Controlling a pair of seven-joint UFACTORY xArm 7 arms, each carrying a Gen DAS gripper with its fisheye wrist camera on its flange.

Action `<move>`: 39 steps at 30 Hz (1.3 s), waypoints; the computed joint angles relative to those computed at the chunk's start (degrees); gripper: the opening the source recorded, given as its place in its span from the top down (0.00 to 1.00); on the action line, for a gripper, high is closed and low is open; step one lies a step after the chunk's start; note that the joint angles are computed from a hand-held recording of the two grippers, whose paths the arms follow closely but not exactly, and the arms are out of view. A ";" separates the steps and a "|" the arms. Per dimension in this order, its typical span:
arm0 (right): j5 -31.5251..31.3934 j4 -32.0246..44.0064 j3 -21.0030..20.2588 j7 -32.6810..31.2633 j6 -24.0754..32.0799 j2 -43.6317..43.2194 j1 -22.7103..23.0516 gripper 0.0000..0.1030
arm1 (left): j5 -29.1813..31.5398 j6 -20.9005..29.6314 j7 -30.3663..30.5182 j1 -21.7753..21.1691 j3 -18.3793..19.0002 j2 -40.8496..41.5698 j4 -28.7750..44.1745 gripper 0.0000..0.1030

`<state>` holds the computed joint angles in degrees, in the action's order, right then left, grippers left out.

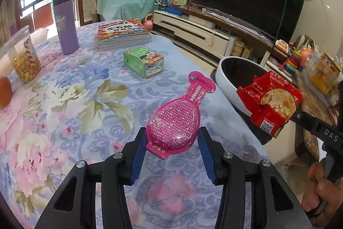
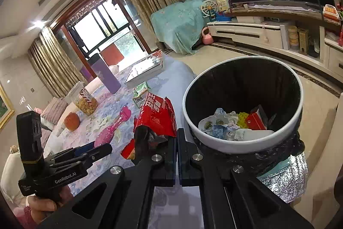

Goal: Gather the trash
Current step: 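Carry the pink pack and red snack bag with both tools over the bin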

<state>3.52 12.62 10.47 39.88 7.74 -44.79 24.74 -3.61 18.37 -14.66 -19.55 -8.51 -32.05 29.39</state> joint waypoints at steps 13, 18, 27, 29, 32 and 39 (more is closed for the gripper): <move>-0.32 -2.45 -0.37 0.47 2.99 -7.21 -0.70 0.99 | 0.75 0.59 -1.37 -1.03 -1.52 0.22 1.11 0.55; -0.71 -3.04 -0.32 0.35 4.48 -9.58 -1.82 0.99 | 0.81 0.57 -1.23 -1.81 -1.78 1.12 2.10 0.55; -1.41 -4.16 -1.42 -0.96 7.96 -13.13 -4.77 0.99 | 1.39 -0.19 -0.69 -2.65 -2.80 5.25 5.78 0.55; -1.55 -4.29 -1.91 -1.59 8.50 -13.60 -5.50 0.99 | 1.62 -0.24 -0.63 -2.82 -3.06 6.41 6.87 0.55; -1.73 -4.41 -2.52 -2.64 8.87 -13.83 -6.67 0.99 | 2.34 -0.38 -0.92 -2.72 -3.78 8.06 8.45 0.55; -1.86 -3.67 -3.43 -5.13 9.44 -13.20 -8.81 0.99 | 4.31 -0.64 -2.03 -2.45 -5.03 11.77 12.05 0.55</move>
